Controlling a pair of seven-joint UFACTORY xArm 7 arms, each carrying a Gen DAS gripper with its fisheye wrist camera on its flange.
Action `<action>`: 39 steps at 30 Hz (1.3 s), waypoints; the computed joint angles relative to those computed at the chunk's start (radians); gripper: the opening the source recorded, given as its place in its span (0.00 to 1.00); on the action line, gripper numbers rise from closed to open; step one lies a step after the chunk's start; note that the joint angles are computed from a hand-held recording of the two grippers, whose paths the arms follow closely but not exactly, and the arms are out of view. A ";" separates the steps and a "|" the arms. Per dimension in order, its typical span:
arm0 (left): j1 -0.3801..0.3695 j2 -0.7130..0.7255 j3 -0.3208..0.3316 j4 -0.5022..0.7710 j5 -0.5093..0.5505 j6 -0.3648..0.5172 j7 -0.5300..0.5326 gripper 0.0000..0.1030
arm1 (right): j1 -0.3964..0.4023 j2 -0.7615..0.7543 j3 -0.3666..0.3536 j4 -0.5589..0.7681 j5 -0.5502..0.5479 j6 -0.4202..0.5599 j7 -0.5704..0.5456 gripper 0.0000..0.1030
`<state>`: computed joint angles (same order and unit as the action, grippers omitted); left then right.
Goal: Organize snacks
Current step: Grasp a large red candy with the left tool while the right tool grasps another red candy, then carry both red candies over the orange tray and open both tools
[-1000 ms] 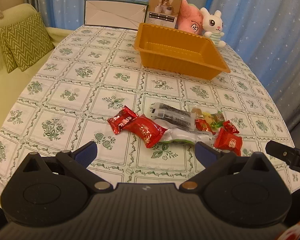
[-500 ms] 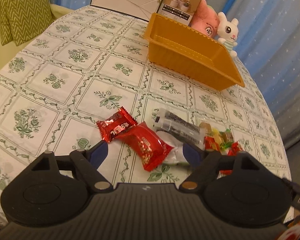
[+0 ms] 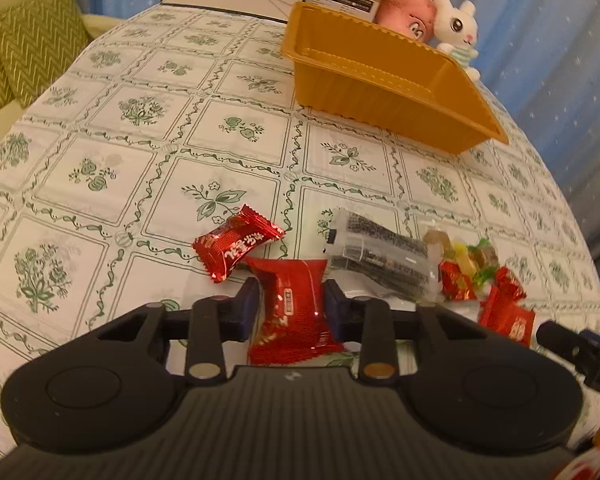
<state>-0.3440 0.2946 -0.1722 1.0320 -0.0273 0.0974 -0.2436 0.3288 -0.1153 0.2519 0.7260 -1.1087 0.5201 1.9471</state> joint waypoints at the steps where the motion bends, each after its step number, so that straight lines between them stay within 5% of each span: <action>1: -0.003 -0.003 0.003 -0.006 0.010 -0.003 0.007 0.26 | -0.001 0.005 0.000 0.003 -0.008 -0.003 0.003 0.99; 6: -0.046 -0.032 0.051 -0.047 0.076 -0.034 0.001 0.23 | 0.006 0.050 -0.008 0.035 -0.040 -0.010 0.003 0.77; 14: -0.029 -0.082 0.044 -0.089 0.089 -0.072 -0.004 0.23 | 0.054 0.135 -0.043 0.095 -0.016 0.021 -0.217 0.73; 21: 0.048 -0.098 -0.062 -0.103 -0.012 -0.073 0.093 0.23 | 0.073 0.182 -0.076 0.119 -0.057 -0.020 -0.230 0.71; 28: 0.053 -0.129 -0.086 -0.134 -0.077 -0.077 0.146 0.23 | 0.082 0.163 -0.088 0.104 -0.105 -0.038 -0.157 0.45; 39: 0.050 -0.180 -0.103 -0.160 -0.174 -0.077 0.234 0.23 | 0.087 0.103 -0.046 0.075 -0.120 -0.006 -0.109 0.32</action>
